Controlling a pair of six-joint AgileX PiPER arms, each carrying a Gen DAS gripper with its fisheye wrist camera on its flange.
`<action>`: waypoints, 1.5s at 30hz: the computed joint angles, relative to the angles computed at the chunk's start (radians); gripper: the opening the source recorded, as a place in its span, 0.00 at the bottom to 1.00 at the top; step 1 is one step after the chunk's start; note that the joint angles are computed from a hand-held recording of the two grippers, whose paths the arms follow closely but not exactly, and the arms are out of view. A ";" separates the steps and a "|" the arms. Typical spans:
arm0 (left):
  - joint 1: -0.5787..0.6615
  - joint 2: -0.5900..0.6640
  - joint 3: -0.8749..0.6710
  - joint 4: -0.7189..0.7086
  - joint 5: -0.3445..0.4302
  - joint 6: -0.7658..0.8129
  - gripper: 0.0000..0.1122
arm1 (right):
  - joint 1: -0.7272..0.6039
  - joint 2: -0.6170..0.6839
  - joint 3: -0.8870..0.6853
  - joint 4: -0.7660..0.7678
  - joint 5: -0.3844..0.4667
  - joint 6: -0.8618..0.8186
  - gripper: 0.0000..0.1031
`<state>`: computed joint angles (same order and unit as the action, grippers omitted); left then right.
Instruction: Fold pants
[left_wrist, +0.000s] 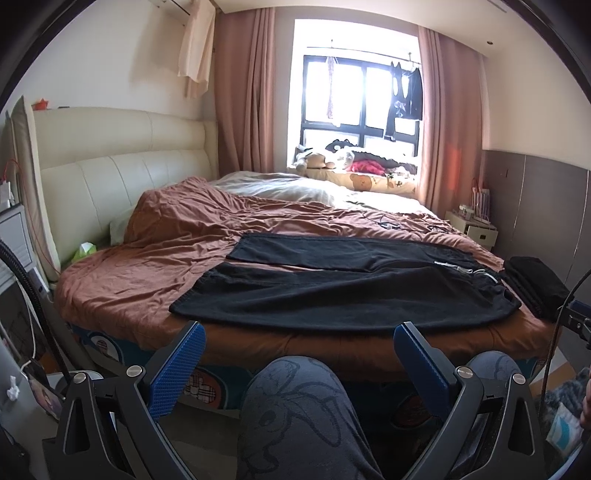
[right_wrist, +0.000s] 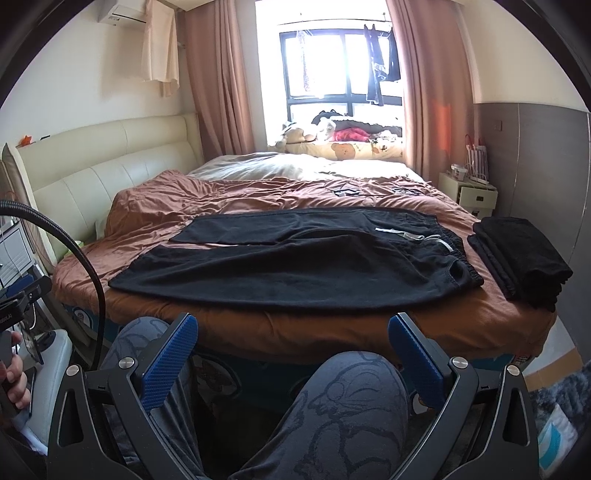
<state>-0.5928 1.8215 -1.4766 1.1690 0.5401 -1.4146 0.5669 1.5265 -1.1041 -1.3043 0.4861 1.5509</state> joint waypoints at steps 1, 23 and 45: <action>0.001 0.002 -0.007 -0.012 -0.004 0.010 0.92 | -0.005 -0.001 -0.005 0.018 -0.001 -0.021 1.00; 0.050 0.096 -0.190 -0.212 0.008 0.280 0.92 | -0.067 0.099 -0.154 0.177 -0.027 -0.177 1.00; 0.161 0.502 -0.753 -0.605 0.122 0.667 0.92 | -0.199 0.470 -0.712 0.666 0.203 -0.636 1.00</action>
<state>-0.4314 2.3235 -2.2296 0.5641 0.6621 -0.7481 0.3679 1.9970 -1.8158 -0.6388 0.6893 0.9151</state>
